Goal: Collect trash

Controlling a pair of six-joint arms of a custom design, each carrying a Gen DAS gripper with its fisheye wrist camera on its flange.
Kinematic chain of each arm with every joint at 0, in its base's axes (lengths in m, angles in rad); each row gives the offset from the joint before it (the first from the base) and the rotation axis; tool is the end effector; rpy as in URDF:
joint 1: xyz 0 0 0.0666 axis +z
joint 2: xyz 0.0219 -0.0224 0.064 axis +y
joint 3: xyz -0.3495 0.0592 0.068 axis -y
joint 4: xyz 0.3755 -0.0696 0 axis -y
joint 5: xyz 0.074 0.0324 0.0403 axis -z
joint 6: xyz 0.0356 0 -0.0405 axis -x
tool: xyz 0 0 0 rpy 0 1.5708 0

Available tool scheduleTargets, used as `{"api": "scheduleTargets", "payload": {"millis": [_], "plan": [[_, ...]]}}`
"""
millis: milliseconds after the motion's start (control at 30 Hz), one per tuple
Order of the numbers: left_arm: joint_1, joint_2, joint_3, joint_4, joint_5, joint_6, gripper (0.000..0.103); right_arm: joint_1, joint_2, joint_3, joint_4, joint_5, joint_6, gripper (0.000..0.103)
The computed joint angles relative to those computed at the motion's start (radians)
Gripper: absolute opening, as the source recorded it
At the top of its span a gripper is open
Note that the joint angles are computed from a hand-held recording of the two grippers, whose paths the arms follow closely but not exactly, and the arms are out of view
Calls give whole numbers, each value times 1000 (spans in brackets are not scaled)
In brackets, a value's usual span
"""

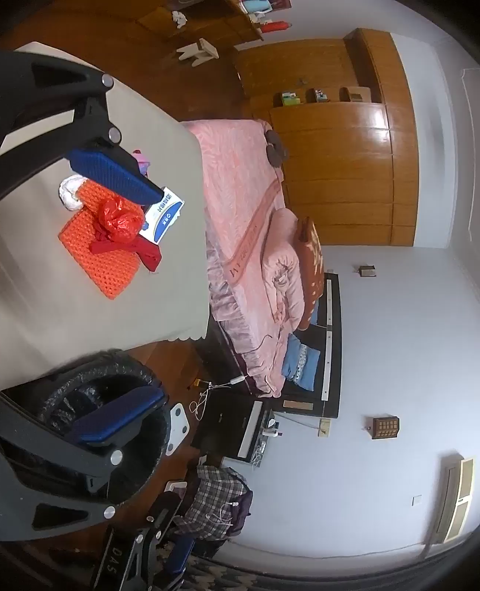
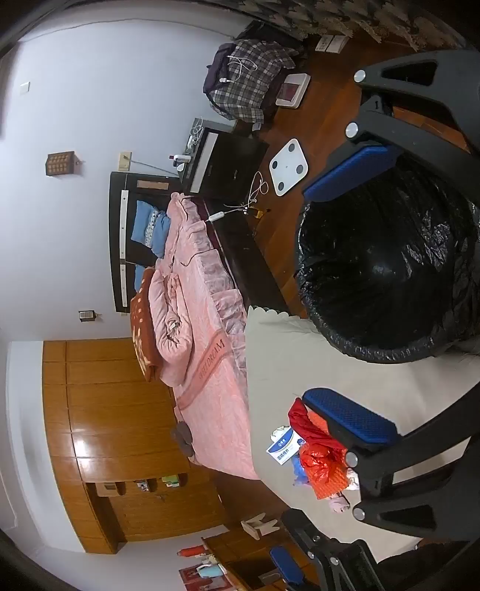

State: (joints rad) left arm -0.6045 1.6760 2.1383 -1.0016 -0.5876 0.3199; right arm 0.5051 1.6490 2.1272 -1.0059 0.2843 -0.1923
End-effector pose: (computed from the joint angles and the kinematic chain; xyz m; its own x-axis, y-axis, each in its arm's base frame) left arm 0.4644 -0.2973 0.5851 -0.4268 -0.0233 -0.9041 -0.0554 0.9985 0.0004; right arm 0.4809 0.2540 0.5919 -0.4808 -0.0562 -0.8750 -0.1635 0.9862 0.0265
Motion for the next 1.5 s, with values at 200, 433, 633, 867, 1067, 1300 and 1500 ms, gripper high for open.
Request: {"api": "scheduleTargets", "payload": {"millis": [200,433,633,867,1067,1300,1500], "plan": [[1,3,1,6,-5,-9,97,1,1,-1,2,0,-1,98],[2,3,25,-10,-11,-10,97,3,1,0,0,2,-2,98],[-1,3,29,-9,-22,-8,97,5,1,-1,1,4,-2,98],[-5,5,29,-5,-28,-7,97,6,2,0,0,5,-3,98],[-3,5,29,-5,-26,-6,97,6,0,-4,2,2,-6,98],[-3,1,22,1,-26,-9,97,8,-2,-6,5,5,-5,98],[-3,0,20,2,-25,-9,97,7,0,-4,2,5,-6,98]]}}
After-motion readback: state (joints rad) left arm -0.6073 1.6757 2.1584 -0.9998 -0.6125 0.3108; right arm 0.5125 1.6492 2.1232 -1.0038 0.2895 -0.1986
